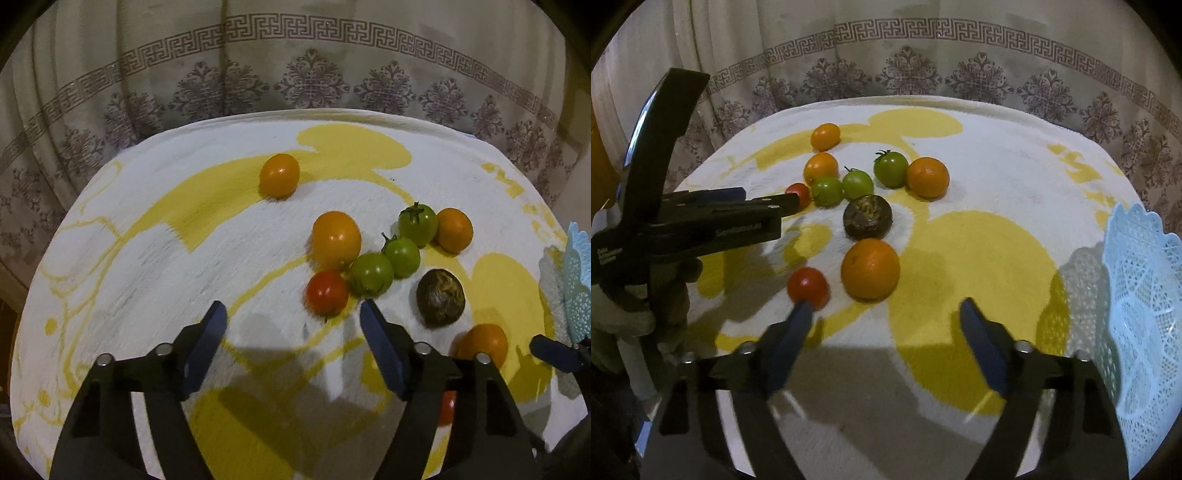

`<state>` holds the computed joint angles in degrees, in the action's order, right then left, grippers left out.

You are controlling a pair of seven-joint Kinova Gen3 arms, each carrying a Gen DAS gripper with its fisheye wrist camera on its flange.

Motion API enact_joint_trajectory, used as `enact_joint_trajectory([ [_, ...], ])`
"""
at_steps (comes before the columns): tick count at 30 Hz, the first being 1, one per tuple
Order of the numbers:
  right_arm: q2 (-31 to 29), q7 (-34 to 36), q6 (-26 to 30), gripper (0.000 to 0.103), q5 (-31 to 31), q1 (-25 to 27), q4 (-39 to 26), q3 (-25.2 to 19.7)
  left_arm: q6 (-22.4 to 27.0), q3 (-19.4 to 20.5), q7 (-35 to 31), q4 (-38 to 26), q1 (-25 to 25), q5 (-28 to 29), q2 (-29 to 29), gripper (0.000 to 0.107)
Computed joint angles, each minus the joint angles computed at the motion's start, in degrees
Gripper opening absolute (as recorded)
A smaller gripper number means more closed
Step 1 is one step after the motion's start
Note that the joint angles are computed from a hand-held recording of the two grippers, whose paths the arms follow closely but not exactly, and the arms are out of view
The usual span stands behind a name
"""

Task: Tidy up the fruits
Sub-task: 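Grasp the large orange tomato with the right tool while the left tool grasps a red tomato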

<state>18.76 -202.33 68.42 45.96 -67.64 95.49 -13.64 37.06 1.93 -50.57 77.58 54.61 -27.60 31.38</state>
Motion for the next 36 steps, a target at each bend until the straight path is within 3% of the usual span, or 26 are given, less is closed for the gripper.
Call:
enact_joint_trajectory([
  [8,-0.96,-0.91,-6.85,0.065,0.3,2.98,2.81,0.48,-4.69,2.7,-6.43,0.76,-3.81,5.19,0.71,0.045],
  [13,-0.02,-0.47,-6.98,0.063,0.88,2.98,2.29,1.02,-7.81,3.72,-10.45,1.96,-5.44,8.25,0.5,0.032],
  [17,0.44,-0.87,-6.73,0.055,1.56,2.67,2.06,1.54,-9.55,3.94,-12.84,3.12,-6.06,10.57,-0.05,0.026],
  [19,0.19,-1.51,-7.24,0.044,2.34,2.34,2.57,1.52,-10.51,3.66,-13.34,4.01,-6.05,11.39,-0.54,0.026],
  [21,-0.04,-2.02,-7.86,0.039,2.72,2.23,2.84,1.36,-10.87,3.48,-13.68,4.49,-6.15,12.16,-0.9,0.026],
  [30,-0.56,-5.12,-5.0,0.039,4.14,0.14,2.49,0.68,-12.51,2.06,-12.47,7.19,-5.54,12.71,-3.71,0.026],
  [36,-1.08,-8.77,-1.4,0.039,6.07,-2.06,2.0,-0.36,-13.22,-0.35,-9.03,8.23,-3.05,9.34,-5.19,0.026],
])
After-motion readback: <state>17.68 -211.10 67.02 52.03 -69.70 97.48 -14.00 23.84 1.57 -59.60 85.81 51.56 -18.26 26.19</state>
